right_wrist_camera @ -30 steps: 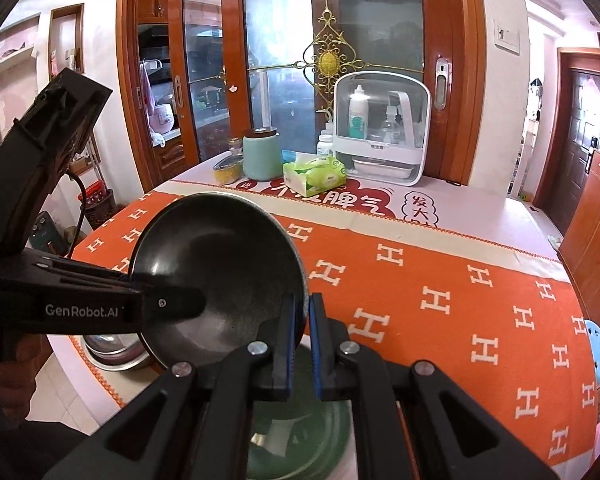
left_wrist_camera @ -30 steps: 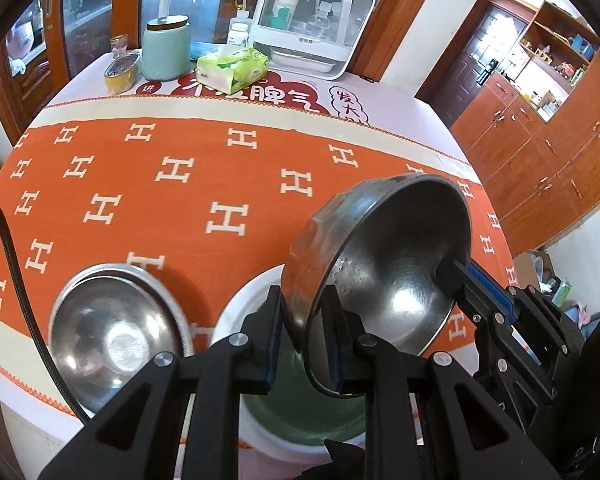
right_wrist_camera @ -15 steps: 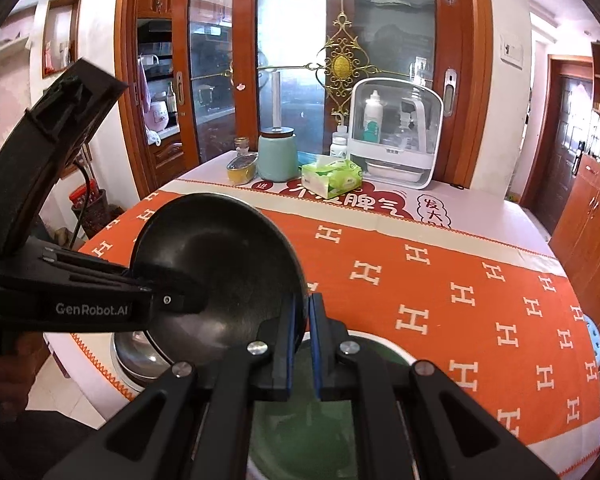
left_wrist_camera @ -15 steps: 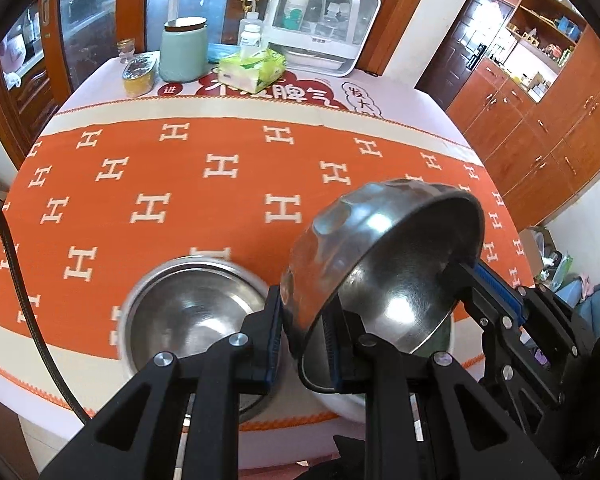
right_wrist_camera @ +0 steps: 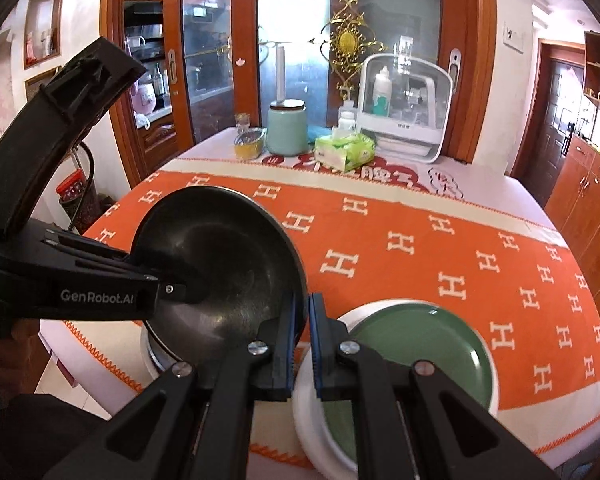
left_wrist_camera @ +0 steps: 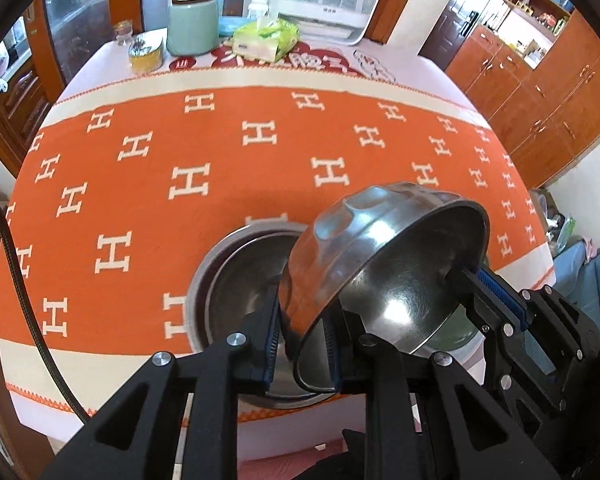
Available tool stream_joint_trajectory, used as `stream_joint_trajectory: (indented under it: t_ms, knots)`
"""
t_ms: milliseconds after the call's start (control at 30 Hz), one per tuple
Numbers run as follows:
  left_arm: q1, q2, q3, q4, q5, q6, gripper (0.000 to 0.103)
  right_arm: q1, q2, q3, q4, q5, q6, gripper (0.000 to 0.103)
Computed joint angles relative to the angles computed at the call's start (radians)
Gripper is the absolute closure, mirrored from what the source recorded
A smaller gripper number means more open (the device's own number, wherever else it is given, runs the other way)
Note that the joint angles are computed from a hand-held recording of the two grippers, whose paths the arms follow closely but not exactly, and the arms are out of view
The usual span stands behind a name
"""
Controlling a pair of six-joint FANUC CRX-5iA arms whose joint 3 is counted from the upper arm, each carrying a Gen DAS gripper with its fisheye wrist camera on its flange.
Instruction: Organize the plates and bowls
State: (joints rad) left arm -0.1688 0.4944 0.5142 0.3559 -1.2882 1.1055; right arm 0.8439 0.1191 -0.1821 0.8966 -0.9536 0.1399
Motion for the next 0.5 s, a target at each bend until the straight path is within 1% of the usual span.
stream_joint_trajectory:
  t_ms: [200, 500]
  knots:
    - [0.011, 0.044, 0.048, -0.024, -0.062, -0.016, 0.085, 0.015, 0.052, 0.064, -0.078, -0.04, 0.024, 0.096]
    - [0.019, 0.09, 0.102, -0.05, -0.124, -0.042, 0.083, 0.027, 0.096, 0.122, -0.132, -0.076, 0.033, 0.096]
